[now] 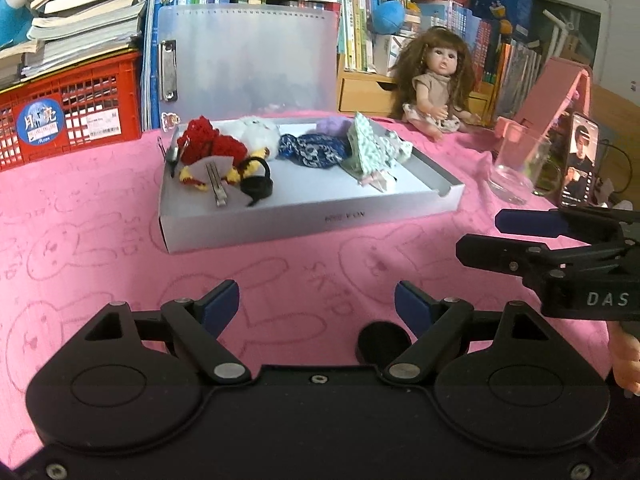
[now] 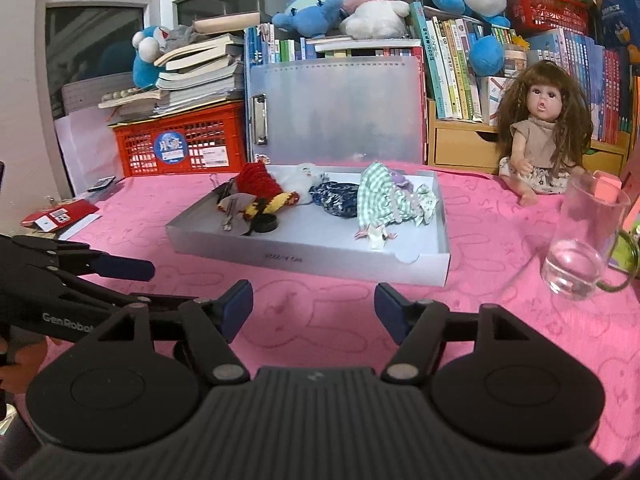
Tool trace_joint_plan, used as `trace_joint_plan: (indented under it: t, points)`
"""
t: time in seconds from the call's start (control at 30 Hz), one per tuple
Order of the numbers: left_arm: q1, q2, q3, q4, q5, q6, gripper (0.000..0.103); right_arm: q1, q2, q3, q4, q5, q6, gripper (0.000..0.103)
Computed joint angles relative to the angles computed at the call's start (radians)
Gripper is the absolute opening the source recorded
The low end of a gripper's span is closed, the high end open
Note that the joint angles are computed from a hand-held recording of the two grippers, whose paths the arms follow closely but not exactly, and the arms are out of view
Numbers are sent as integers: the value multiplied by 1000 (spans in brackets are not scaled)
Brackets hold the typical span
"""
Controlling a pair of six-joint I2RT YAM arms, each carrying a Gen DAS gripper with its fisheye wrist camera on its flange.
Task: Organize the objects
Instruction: 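Move both grippers back from the box toward the black caps on the table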
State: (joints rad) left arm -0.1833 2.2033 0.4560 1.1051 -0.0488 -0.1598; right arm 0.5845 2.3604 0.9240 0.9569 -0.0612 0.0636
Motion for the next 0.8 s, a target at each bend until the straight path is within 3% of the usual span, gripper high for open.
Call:
trace_joint_plan:
  t: [0.5, 0.8]
  points:
    - [-18, 55, -107, 161, 15, -28, 84, 47, -2, -181, 176, 12, -42, 82]
    - [-35, 103, -84, 179, 55, -16, 74, 62, 35, -223, 213, 18, -92, 82]
